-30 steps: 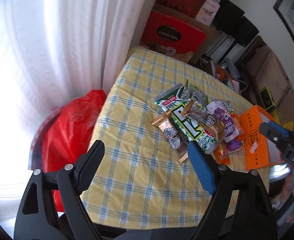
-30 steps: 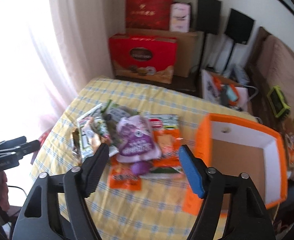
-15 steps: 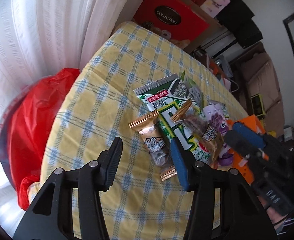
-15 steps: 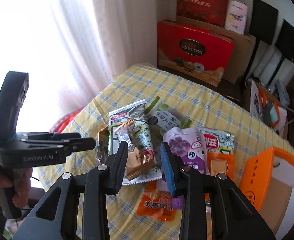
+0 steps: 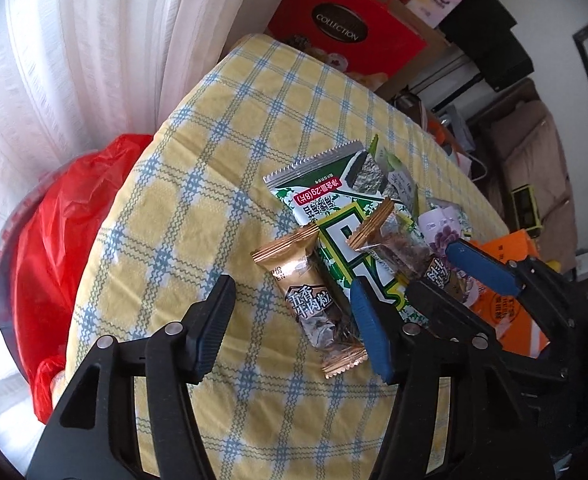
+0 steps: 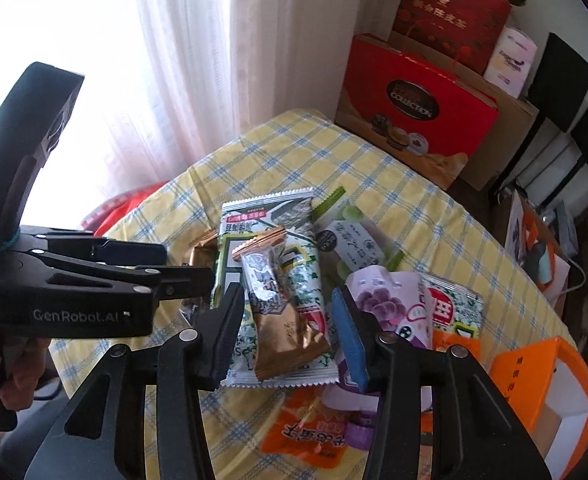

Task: Organize objects
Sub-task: 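Grasp a gold-wrapped biscuit bar with the right gripper, then carry the gold biscuit bar with the right gripper over the orange box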

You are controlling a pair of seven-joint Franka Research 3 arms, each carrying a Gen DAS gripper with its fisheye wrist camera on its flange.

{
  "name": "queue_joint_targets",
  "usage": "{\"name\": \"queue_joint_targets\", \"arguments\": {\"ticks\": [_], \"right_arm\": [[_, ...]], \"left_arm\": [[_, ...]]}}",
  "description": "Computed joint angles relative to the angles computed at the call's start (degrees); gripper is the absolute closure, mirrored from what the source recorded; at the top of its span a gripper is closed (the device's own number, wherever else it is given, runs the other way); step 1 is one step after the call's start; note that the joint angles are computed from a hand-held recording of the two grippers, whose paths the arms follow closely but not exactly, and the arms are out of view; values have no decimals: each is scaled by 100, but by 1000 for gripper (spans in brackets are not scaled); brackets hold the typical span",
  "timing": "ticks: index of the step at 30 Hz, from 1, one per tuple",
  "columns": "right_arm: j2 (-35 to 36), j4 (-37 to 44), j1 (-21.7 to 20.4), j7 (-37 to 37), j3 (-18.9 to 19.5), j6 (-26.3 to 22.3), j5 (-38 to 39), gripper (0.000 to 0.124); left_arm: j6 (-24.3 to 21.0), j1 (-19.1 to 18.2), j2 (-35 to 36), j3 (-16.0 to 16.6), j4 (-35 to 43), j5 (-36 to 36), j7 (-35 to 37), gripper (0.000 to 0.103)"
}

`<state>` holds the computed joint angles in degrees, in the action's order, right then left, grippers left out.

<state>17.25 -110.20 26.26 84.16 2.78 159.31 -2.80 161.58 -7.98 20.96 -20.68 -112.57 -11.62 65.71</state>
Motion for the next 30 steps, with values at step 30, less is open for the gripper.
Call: {"name": "queue_joint_targets", "arguments": {"ticks": [30], "right_arm": [[-1040, -1466, 203, 1723, -485, 1400, -904, 101]], "left_arm": [[243, -455, -872, 335, -548, 808, -139, 84]]}}
